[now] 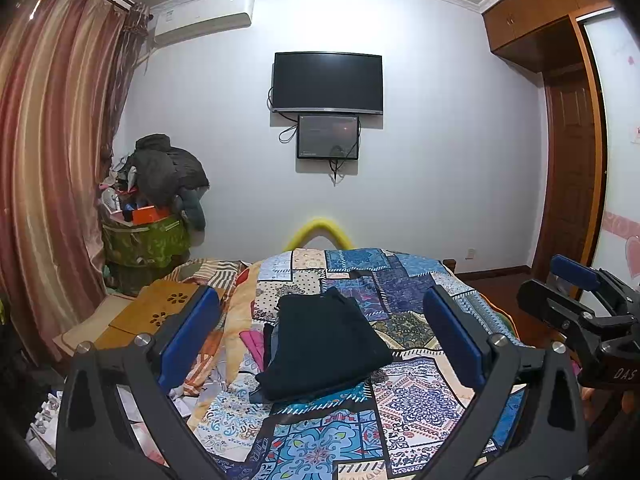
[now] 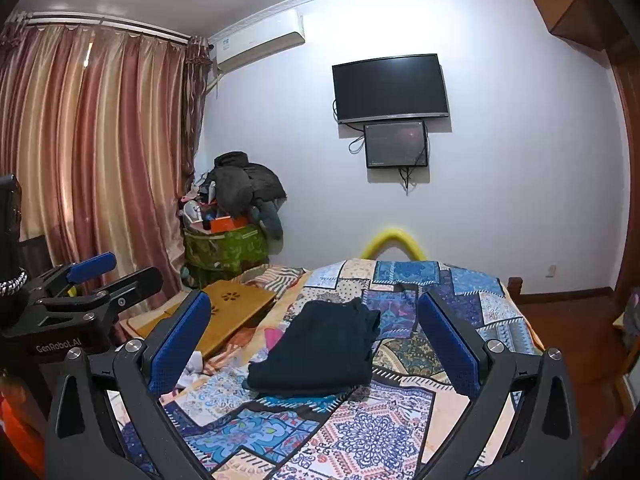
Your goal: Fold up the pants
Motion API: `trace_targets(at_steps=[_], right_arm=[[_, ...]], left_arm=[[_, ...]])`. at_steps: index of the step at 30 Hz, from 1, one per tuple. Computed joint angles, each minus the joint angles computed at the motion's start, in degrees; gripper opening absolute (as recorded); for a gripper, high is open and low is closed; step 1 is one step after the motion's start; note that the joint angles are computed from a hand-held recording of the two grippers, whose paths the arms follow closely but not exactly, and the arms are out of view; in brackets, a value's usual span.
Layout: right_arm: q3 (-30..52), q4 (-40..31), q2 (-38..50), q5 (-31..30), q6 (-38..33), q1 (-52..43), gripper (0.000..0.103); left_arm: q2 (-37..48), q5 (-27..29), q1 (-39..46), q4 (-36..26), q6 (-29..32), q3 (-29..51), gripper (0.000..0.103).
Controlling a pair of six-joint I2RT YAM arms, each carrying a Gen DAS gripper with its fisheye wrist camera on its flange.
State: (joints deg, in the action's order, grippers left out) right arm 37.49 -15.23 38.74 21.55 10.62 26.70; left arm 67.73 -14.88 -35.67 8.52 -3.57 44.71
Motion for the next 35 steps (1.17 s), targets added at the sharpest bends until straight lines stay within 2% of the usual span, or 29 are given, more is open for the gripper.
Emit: trace_targets(at_steps=[15, 35], right_arm=[[0.47, -0.87, -0.05, 0.59, 0.54, 0.07, 0.103], [1.03, -0.79, 1.78, 0.73, 0.95, 0.2, 0.103]], left_arm=[[0.63, 4.19, 1.76, -1.6, 0.11, 1.0, 0.103], [0.89, 5.47, 1.78, -1.54, 0.9, 0.81, 0.103]])
